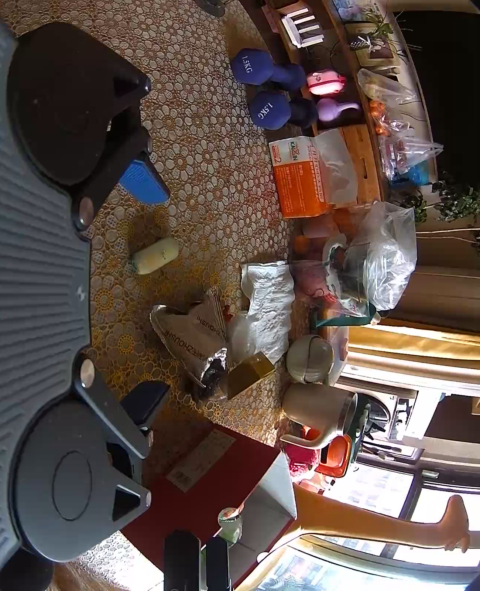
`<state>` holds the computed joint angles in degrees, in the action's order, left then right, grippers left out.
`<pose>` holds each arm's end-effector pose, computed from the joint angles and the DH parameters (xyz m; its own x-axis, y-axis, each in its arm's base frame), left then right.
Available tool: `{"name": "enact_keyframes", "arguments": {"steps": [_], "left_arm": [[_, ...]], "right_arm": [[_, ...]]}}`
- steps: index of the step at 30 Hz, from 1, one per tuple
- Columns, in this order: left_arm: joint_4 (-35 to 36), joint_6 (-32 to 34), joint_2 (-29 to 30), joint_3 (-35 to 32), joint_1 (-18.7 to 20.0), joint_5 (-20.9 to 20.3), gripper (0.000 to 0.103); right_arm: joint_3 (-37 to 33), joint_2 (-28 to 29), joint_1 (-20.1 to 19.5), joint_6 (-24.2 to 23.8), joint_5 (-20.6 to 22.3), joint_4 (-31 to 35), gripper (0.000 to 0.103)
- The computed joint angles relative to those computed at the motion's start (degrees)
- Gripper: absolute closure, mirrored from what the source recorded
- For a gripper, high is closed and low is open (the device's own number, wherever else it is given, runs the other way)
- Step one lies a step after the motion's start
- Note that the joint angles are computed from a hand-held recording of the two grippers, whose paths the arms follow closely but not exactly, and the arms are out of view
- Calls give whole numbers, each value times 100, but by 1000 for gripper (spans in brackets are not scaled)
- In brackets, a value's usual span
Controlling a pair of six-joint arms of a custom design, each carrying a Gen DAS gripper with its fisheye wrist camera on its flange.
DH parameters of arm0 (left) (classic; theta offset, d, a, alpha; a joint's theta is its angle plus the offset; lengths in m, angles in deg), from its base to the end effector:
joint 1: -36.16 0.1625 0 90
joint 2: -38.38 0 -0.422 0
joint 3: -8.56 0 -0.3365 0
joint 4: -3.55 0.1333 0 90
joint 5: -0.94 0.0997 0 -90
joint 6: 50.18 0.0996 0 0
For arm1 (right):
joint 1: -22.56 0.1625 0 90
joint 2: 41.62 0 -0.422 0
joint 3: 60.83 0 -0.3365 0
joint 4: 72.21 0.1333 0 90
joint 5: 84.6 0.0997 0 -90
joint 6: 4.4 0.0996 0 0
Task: Organize objects
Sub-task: 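Withdraw both grippers from the box back toward the table items, then grasp the cream cylinder with the left gripper while the right gripper grasps the silver foil bag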
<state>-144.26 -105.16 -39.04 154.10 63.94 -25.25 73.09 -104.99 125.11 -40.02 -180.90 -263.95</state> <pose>-0.1683 -0.3403 0.2010 -0.7494 -0.1085 -0.6532 0.4474 0.6442 -0.6203 0.2146 -0.4007 0.1894 -0.6905 -0.6168 0.3779 -0.7234 0.5853 -0.3663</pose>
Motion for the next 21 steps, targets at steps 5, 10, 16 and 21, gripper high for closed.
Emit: {"name": "enact_keyframes", "arguments": {"steps": [5,10,16,21], "left_arm": [[-720,442,328,133,316,105,0],[-1553,958,729,157,676,102,0],[-2307,1393,1141,104,1042,184,0],[-2799,1529,1409,64,1244,294,0]], "right_arm": [[-261,508,87,27,-160,-108,1],[-616,1020,136,69,-335,-177,2],[-1048,1548,218,21,-555,-143,2],[-1372,1961,278,27,-756,-145,4]]}}
